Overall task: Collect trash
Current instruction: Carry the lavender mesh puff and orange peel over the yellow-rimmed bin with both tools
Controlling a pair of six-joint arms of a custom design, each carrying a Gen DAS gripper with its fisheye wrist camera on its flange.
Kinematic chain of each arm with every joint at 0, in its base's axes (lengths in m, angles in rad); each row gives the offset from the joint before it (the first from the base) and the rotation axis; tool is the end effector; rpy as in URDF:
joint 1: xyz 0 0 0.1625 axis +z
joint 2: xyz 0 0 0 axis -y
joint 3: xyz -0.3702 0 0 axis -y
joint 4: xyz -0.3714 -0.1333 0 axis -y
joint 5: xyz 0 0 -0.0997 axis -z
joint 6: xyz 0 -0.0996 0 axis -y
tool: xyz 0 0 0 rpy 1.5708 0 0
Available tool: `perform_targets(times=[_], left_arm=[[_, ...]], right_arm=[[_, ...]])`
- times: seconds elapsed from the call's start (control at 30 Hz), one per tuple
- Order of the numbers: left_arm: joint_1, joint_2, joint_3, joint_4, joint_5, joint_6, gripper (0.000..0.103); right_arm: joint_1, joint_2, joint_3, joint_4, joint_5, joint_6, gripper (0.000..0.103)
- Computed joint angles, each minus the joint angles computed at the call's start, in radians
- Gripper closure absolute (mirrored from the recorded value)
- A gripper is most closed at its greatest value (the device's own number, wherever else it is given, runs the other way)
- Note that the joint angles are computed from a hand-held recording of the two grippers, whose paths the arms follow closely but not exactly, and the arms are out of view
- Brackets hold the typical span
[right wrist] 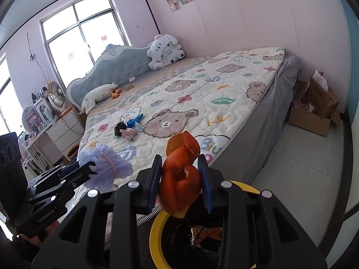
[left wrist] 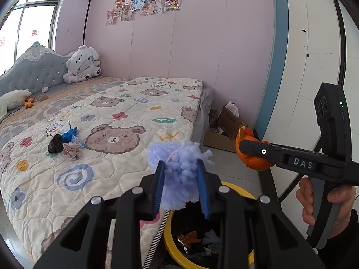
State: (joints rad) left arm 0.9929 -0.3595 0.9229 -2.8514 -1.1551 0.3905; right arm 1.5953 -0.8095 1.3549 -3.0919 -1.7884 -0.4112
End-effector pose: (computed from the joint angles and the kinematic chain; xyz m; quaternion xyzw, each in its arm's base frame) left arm -0.2892 -0.7612 0.0912 0.3624 0.8446 -0.3600 0.1603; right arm 0.1291 -0.7064 0.2659 0.1401 -0.8684 0.4388 0.1837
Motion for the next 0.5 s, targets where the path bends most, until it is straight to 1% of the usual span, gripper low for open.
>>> perform_targets(times=[0.23, 0.5], left_arm=[[0.010, 0.026, -0.025, 0.060, -0.019, -0.029, 0.077], [0.027, 0.040, -0.036, 0.122, -0.027, -0.064, 0.077]], right_arm=[[-0.019, -0.010, 0.022, 0.006, -0.009, 0.016, 0.071], [-0.028, 0.003, 0.009, 0.034, -0.031, 0.031, 0.071]])
